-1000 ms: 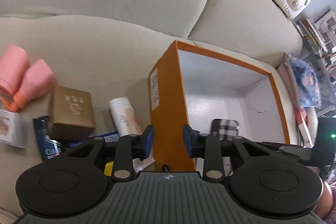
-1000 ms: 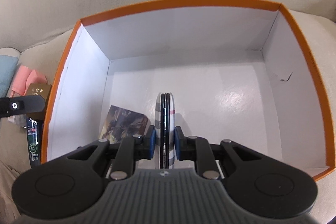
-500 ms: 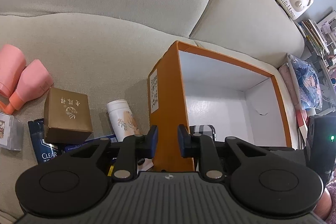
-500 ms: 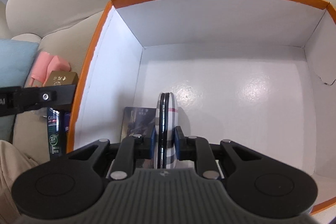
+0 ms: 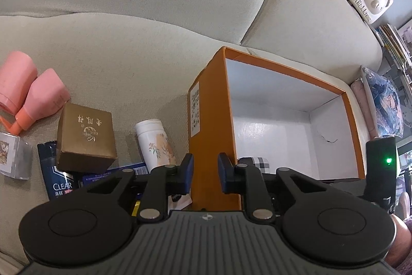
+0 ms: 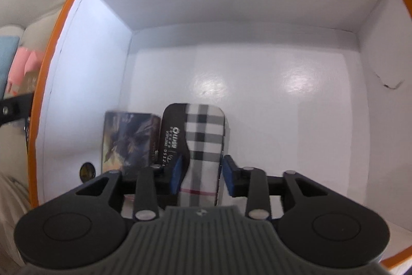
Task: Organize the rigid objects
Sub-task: 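Open the left tool over the box while the right tool lowers and releases the case, then move both tools back toward the pink bottles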
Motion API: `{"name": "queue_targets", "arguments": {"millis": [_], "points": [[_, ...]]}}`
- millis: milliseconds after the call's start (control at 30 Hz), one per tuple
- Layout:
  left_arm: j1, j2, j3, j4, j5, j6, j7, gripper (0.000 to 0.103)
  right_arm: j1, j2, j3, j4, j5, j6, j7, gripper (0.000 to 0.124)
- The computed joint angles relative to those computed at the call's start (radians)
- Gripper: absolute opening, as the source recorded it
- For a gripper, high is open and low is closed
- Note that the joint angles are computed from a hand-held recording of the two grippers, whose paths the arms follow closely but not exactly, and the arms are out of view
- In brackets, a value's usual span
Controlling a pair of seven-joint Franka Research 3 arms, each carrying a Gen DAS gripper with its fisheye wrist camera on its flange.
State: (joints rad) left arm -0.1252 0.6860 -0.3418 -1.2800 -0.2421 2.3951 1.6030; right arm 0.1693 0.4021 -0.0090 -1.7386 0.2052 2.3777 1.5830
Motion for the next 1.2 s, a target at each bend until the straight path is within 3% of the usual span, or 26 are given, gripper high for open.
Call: {"name": "queue_targets", "arguments": {"millis": [133,500,700,833,967,1200], "points": [[-0.003,-0.002,0.003,0.000,0.005,-0.001,-0.004,0.025,0.020,0.016,-0.003,0.023,-0.038,-0.021,0.002,0.052],[0.008,-0.041,0.003,-0.048,0.006,0.024,0.006,0.025,0.035,0.015,0.001,0.026,-0.067,-0.040,-0.060,0.051],[0.059,-0.124,-0.002,-0.148,-0.030,0.067,0.053,0.025,0.079,-0.097,-0.009,-0.118,-0.136,0.148,0.013,0.053],[0.102,-0.198,-0.004,-0.243,-0.083,0.101,0.094,0.025,0.090,-0.180,0.014,-0.226,-0.112,0.341,0.029,0.052],[0.121,-0.262,0.022,-0.329,-0.104,0.140,0.101,0.025,0.072,-0.244,0.061,-0.298,0.010,0.463,-0.049,0.048],[0.151,-0.298,0.060,-0.408,-0.128,0.169,0.071,0.025,0.123,-0.217,0.110,-0.249,0.114,0.511,-0.113,0.043]]}}
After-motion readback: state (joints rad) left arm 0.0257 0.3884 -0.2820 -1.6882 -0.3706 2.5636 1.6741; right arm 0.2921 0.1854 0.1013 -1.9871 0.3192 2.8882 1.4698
